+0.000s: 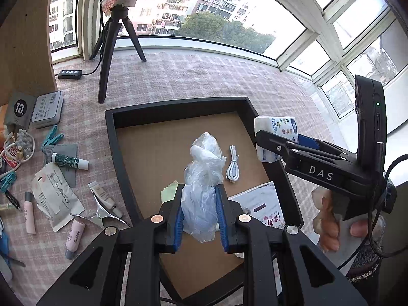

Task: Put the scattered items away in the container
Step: 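Carry tissue pack and plastic bag to the tray and open both grippers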

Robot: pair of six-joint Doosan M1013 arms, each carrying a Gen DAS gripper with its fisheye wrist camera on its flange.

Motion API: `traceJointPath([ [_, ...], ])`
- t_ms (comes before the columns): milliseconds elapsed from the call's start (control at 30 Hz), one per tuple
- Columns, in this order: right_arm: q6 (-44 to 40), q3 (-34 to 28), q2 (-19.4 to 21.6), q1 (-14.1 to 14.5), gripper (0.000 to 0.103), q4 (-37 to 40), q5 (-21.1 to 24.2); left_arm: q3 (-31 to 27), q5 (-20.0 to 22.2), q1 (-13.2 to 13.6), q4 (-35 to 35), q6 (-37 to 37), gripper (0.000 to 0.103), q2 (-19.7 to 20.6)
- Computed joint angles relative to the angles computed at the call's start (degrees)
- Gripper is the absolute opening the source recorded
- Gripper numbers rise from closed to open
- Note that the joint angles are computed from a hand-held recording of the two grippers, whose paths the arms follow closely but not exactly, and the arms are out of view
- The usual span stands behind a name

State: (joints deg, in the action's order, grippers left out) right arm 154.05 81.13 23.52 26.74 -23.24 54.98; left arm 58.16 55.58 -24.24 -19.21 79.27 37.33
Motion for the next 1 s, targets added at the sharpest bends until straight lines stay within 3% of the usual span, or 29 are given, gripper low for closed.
traceJointPath([
  [100, 2.01, 1.67, -1.16, -0.44, 0.073, -0.55, 0.19, -1.49, 0.98, -0.91, 0.23, 1.26, 0.022, 0.84],
  [133, 2.47, 2.1, -1.45, -0.53, 0.073, -0.74, 0.2, -1.97, 1.65, -1.21, 0.87, 1.06, 0.032, 1.14],
  [167, 2.83, 2.28, -1.57, -0.63, 0.074, -0.87, 0.57, -1.97, 1.65, -1.41, 1.35, 0.63, 0.048, 1.16],
  [233, 4.3, 2.25, -1.51, -0.76, 0.074, -1.26, 2.37, -0.86, 0.04, -1.59, 1.5, 0.34, 0.055, 0.56],
  [667, 0.71, 1.21, -0.73, -0.38, 0.074, 0.5, -1.12, 1.5, -0.72, -0.17, 2.53, -3.11, 0.054, -0.54],
  [933, -0.47, 0.24, -0.29, -0.46, 0.074, 0.27, 0.75, 2.23, -0.81, 0.47, 2.1, -3.65, 0.054, -0.88],
  [1000, -1.34, 1.15, -0.8, -1.02, 0.075, 1.82, -1.47, 2.32, -0.82, 0.57, 1.98, -3.76, 0.054, -0.91],
])
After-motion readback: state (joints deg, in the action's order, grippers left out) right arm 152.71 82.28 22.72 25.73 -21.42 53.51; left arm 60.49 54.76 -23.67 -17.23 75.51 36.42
